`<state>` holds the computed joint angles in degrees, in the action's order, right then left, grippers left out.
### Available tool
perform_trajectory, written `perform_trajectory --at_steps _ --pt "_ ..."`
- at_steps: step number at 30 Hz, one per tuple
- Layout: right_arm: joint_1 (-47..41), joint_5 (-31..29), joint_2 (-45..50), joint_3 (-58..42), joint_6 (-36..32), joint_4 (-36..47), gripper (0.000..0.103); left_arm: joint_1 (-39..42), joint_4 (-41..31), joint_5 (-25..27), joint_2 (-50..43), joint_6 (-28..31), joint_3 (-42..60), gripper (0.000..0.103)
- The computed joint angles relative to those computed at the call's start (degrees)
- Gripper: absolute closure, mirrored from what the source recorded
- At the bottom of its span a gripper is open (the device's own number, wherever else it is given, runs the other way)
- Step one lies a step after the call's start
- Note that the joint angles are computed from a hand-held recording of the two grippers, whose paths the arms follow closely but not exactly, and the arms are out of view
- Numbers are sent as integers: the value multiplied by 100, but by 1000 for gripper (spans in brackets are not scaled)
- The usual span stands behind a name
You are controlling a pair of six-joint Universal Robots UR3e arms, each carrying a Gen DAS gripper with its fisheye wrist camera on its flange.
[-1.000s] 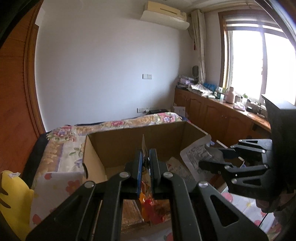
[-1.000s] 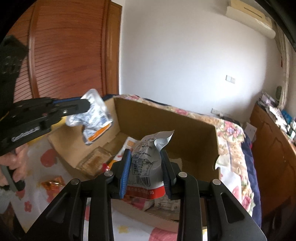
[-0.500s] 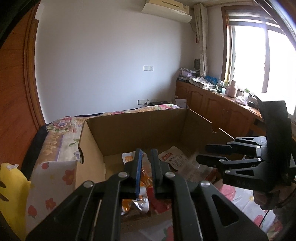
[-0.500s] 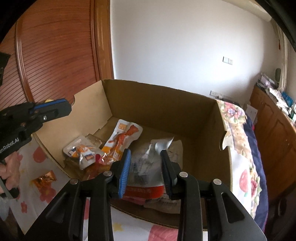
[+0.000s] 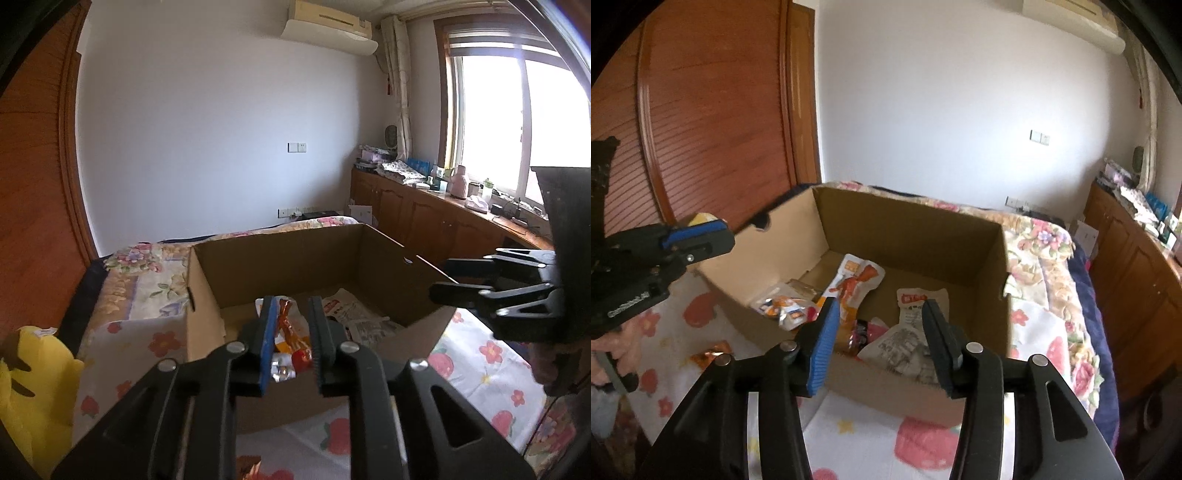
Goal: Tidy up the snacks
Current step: 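Withdraw both tools from the box toward the teal and gold wrappers, then grasp the teal candy wrapper with the right tool while the left tool approaches the gold wrapper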
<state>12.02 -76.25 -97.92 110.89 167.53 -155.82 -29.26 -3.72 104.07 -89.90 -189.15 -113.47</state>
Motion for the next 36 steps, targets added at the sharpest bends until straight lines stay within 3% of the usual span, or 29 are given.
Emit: perform_trajectory --at_steps 5,11,22,30,36 --pt "-119 152 -975 805 9 261 51 -202 14 258 561 -66 -686 74" --pt "-181 227 -1722 2001 155 171 48 -344 151 415 888 -311 -1587 74" --pt "136 49 -1315 3317 196 -778 48 -621 912 563 302 -772 -2473 73" --pt "236 -86 -1524 3633 -73 -607 48 -539 1365 416 73 -888 -2811 73" --pt "609 -517 -1023 3530 8 -1014 48 -475 1570 415 -11 -943 -2948 73"
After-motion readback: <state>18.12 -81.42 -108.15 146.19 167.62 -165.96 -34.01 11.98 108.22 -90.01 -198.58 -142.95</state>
